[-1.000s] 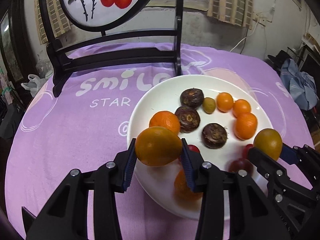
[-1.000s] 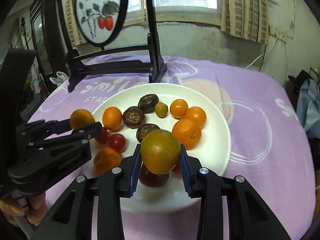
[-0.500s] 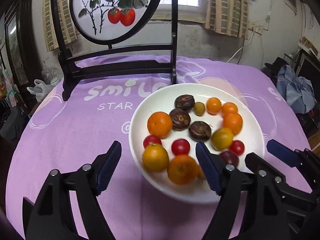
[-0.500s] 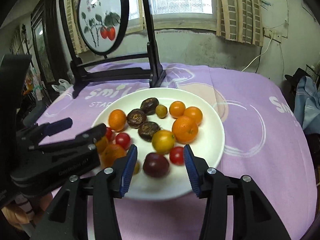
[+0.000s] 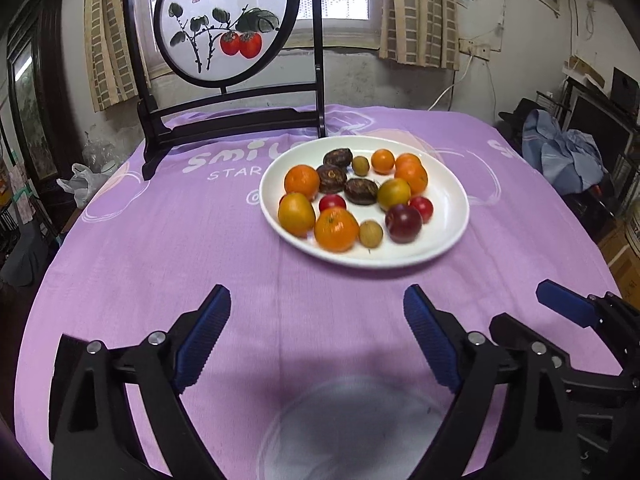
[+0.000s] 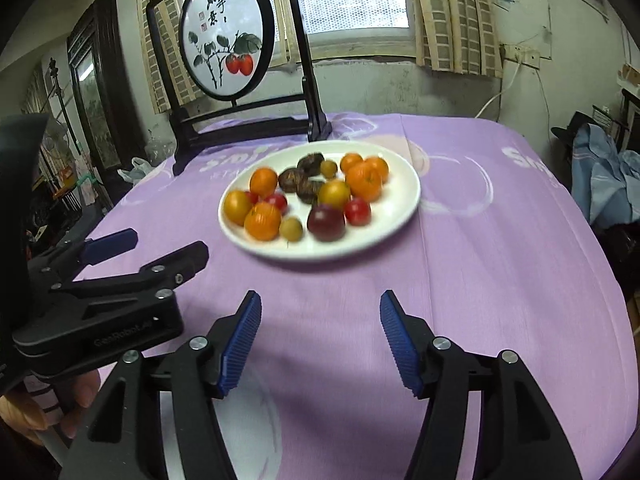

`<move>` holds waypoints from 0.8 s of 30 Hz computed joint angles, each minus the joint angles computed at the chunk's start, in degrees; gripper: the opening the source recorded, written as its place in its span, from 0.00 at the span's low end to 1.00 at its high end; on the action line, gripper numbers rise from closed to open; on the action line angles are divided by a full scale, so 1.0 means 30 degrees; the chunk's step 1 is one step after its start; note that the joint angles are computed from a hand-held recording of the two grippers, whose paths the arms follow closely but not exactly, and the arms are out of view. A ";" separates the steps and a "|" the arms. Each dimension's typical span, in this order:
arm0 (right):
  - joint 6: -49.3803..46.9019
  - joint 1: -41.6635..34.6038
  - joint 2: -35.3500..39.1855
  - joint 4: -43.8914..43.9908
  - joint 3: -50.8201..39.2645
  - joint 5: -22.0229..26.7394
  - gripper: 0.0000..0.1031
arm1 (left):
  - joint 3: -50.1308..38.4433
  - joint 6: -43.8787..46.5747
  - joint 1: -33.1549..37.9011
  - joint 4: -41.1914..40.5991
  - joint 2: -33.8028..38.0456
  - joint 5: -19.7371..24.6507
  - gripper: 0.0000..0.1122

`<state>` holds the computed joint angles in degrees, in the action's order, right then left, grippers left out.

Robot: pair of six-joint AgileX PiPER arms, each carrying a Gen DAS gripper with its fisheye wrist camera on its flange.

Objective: Organize fruits

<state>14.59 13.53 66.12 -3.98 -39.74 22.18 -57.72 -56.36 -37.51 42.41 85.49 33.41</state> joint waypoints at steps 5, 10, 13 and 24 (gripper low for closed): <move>0.4500 0.1737 -0.1778 -0.3712 0.1530 0.0812 0.64 | 0.2175 -0.1519 -0.1043 0.0827 -0.1851 0.0332 0.79; 0.7405 0.2631 -0.2050 -0.5888 0.2134 0.1485 0.71 | 0.3592 -0.2648 -0.1647 0.1394 -0.2816 0.0780 0.81; 0.8330 0.3022 -0.1865 -0.6772 0.2343 0.1743 0.72 | 0.4180 -0.3140 -0.1618 0.1601 -0.3058 0.0752 0.83; 0.5851 0.2144 -0.1324 -0.4449 0.2809 0.1969 0.80 | 0.5184 -0.0829 0.0320 -0.1254 -0.2439 -0.0631 0.88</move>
<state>32.15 19.97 62.15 -17.33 -31.32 28.09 -42.17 -58.85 -36.55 38.64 78.17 31.52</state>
